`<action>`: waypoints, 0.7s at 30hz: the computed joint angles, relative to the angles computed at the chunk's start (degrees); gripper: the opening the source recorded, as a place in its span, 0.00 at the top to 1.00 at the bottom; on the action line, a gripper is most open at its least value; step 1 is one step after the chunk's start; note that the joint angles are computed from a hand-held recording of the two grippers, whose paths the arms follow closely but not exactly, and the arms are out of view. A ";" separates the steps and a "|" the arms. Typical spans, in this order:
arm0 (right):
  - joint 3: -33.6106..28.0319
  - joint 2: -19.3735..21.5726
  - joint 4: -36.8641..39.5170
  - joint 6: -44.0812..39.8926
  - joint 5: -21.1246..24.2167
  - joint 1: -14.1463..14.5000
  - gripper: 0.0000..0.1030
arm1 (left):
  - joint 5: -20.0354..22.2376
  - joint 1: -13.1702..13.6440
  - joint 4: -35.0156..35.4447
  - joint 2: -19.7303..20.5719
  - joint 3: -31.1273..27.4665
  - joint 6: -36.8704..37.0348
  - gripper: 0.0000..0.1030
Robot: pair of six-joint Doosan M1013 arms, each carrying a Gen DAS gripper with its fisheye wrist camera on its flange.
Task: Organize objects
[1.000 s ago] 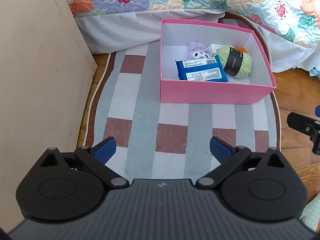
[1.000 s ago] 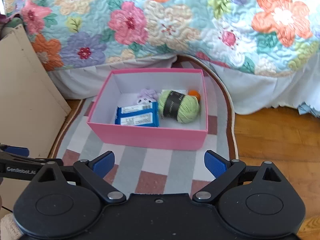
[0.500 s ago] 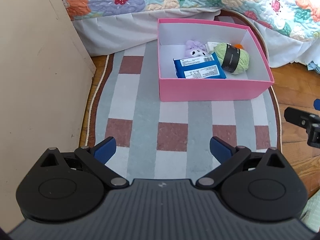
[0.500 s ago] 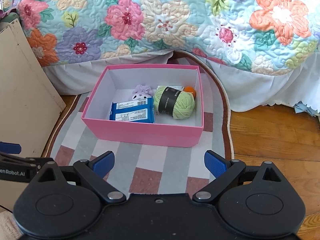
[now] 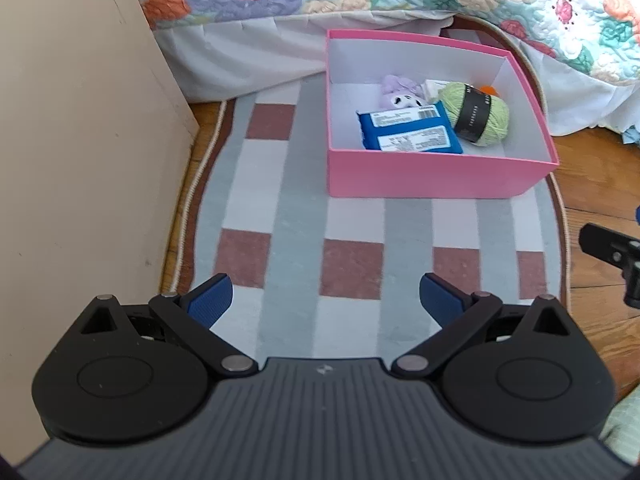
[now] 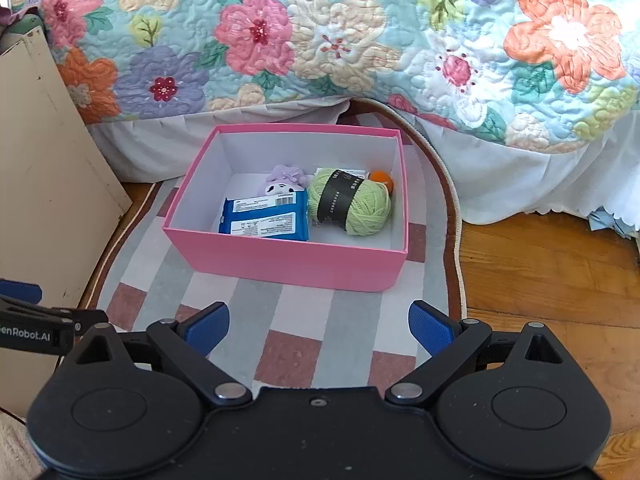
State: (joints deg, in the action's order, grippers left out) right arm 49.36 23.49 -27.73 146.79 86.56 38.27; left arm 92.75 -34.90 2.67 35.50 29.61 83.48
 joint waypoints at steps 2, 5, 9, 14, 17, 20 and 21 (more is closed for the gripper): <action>0.01 -0.02 0.20 -0.48 -0.26 0.01 0.05 | -0.23 -0.17 1.33 -0.04 0.09 0.52 0.01; 0.28 -0.22 0.15 -0.89 -0.64 -0.01 0.05 | -0.16 -0.12 1.71 -0.06 0.09 0.57 0.01; 0.17 -0.19 0.27 -0.74 -0.47 -0.01 0.05 | -0.32 -0.17 1.85 -0.19 0.23 0.90 0.01; 0.50 -0.35 0.79 -0.10 -0.80 -0.14 0.05 | -0.90 -0.67 2.92 -0.57 0.91 2.63 0.01; 0.76 -0.50 1.03 -0.02 -0.86 -0.28 0.05 | -0.59 -0.63 2.38 -0.51 0.64 2.26 0.01; 0.90 -0.57 1.11 0.01 -0.74 -0.35 0.05 | -0.89 -0.53 2.06 -0.77 0.89 1.78 0.01; 1.04 -0.65 1.18 -0.02 -0.78 -0.41 0.05 | -1.03 -0.51 2.11 -0.83 0.97 1.69 0.01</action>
State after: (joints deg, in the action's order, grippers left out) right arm 50.41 22.84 -26.55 146.77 85.78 37.86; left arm 91.72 -35.40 4.78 34.67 30.58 85.17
